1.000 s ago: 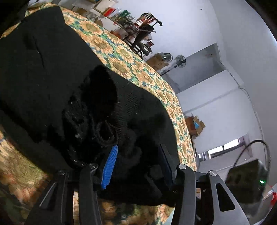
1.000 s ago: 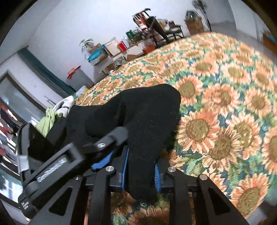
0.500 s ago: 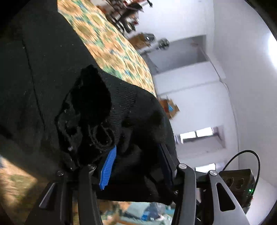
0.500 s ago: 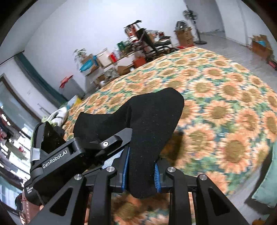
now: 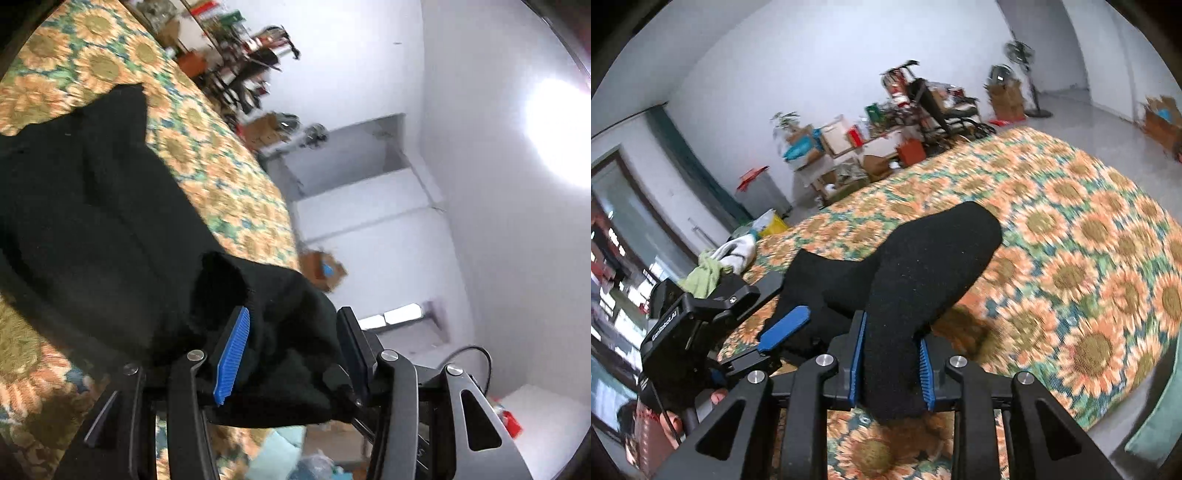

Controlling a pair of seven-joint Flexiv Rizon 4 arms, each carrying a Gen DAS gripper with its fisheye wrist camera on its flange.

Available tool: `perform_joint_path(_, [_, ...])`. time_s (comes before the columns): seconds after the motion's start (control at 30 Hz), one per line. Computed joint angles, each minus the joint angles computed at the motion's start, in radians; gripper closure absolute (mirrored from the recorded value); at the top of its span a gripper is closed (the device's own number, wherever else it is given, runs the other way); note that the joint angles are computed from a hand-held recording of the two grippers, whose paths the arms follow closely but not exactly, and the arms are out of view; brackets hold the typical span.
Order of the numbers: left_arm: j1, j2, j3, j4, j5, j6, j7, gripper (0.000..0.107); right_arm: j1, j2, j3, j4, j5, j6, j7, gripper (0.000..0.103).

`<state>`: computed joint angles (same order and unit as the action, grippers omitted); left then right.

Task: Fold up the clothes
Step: 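Fold the end over again with both grippers and release it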

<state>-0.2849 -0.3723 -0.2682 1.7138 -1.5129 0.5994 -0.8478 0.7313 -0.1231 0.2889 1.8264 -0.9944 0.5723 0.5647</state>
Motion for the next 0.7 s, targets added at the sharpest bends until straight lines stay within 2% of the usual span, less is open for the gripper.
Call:
perform_joint_path(0.2, [-0.029,-0.043,-0.015,-0.002,0.032,0.042,-0.063,0.059,0.007,-0.048,-0.025,-0.075,-0.039,0.034,-0.105,0.076])
perform_joint_path(0.27, [-0.037,-0.066,-0.025,-0.005,0.033,0.062,-0.092,0.073,0.009,-0.079,-0.029,-0.107,0.024,0.023,-0.168,0.076])
perform_joint_path(0.3, [-0.033,-0.071,-0.028,-0.001,0.035,0.054,-0.107,0.074,0.011,-0.087,-0.034,-0.113,0.032,0.026,-0.185,0.076])
perform_joint_path(0.37, [-0.010,-0.070,-0.030,-0.007,0.038,0.014,-0.138,0.075,0.020,-0.097,-0.045,-0.126,0.031,0.026,-0.214,0.076])
perform_joint_path(0.43, [-0.003,-0.052,-0.015,-0.013,0.045,0.042,-0.152,0.073,0.025,-0.102,-0.056,-0.141,0.020,0.027,-0.240,0.076])
perform_joint_path(0.47, [0.000,-0.041,-0.006,-0.016,0.050,0.065,-0.157,0.068,0.027,-0.107,-0.060,-0.153,0.019,0.024,-0.256,0.076])
perform_joint_path(0.53, [-0.006,-0.030,0.032,-0.035,0.152,0.154,-0.236,0.057,0.031,-0.123,-0.069,-0.183,0.023,0.018,-0.294,0.076])
perform_joint_path(0.63, [-0.023,-0.029,0.129,-0.081,0.527,0.274,-0.471,0.055,0.044,-0.167,-0.086,-0.254,0.034,0.000,-0.388,0.076])
perform_joint_path(0.67, [-0.025,-0.028,0.149,-0.087,0.605,0.297,-0.504,0.055,0.051,-0.184,-0.093,-0.281,0.037,-0.007,-0.423,0.076])
perform_joint_path(0.7, [-0.017,-0.022,0.149,-0.080,0.630,0.318,-0.502,0.055,0.057,-0.207,-0.102,-0.314,0.040,-0.008,-0.466,0.076])
